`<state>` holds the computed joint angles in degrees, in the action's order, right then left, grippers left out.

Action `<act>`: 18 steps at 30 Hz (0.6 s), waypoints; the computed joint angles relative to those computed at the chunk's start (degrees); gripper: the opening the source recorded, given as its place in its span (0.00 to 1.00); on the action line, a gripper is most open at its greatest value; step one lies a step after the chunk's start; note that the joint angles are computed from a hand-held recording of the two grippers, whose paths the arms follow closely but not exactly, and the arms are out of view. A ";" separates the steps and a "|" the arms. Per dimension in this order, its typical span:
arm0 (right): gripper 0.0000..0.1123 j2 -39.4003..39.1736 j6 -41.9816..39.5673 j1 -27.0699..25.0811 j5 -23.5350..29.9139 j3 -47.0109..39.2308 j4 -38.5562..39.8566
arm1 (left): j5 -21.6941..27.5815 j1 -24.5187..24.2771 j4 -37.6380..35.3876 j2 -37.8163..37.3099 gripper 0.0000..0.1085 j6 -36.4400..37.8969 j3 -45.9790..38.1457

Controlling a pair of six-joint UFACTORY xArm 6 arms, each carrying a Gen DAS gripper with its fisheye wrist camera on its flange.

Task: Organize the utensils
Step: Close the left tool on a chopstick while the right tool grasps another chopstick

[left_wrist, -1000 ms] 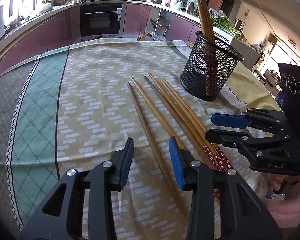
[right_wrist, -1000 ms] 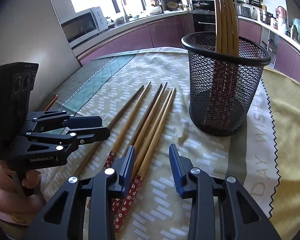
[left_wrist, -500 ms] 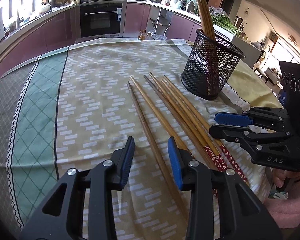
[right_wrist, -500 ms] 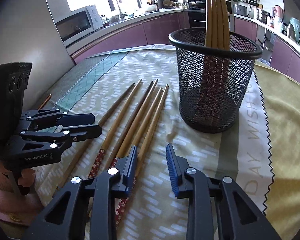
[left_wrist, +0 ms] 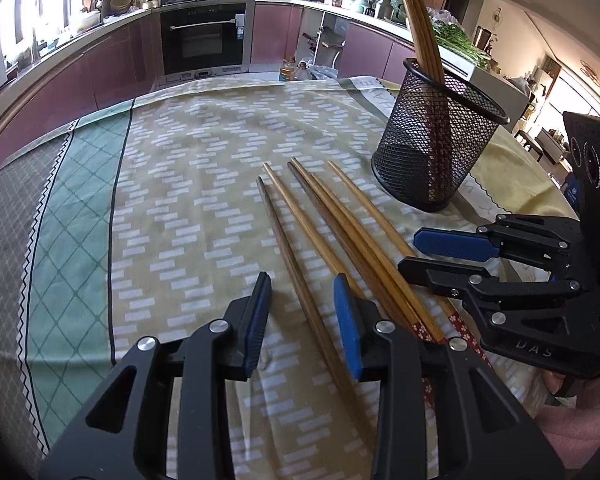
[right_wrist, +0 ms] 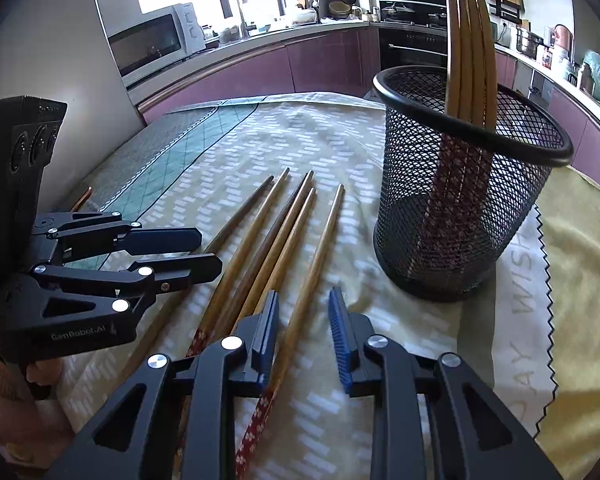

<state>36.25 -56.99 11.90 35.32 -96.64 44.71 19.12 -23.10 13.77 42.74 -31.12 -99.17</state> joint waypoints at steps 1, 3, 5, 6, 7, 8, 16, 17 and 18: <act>0.14 0.18 0.39 -0.02 0.12 -0.29 -0.10 | 0.61 -0.02 0.92 0.24 0.26 -0.75 -0.55; 0.11 0.54 0.76 -0.44 1.12 -0.94 0.52 | 1.41 0.02 2.61 0.42 0.21 -2.52 -1.08; 0.08 0.67 1.00 -0.83 2.03 -1.25 1.21 | 0.94 0.20 1.81 0.09 0.15 -2.67 -0.48; 0.07 0.69 1.15 -1.02 2.41 -1.32 1.63 | 0.44 0.28 0.64 -0.21 0.13 -2.29 0.10; 0.06 0.72 1.24 -1.16 2.75 -1.38 1.96 | 0.08 0.34 0.05 -0.47 0.11 -2.37 0.59; 0.06 0.73 1.29 -1.29 3.07 -1.43 2.24 | -0.32 0.38 -0.08 -0.73 0.10 -2.82 1.05; 0.05 -1.11 -1.98 -2.60 5.72 0.23 5.78 | -3.95 0.21 0.38 -4.17 0.08 -5.06 6.62; 0.05 -1.43 -2.60 -2.74 6.01 0.53 6.22 | -4.40 0.14 0.27 -4.57 0.08 -4.88 7.16; 0.05 -1.77 -3.19 -2.88 6.32 0.84 6.67 | -4.99 0.03 0.19 -5.09 0.08 -4.76 7.88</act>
<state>34.48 -60.18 9.02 41.63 -95.79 51.38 14.13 -23.08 13.96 37.64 -35.88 -91.29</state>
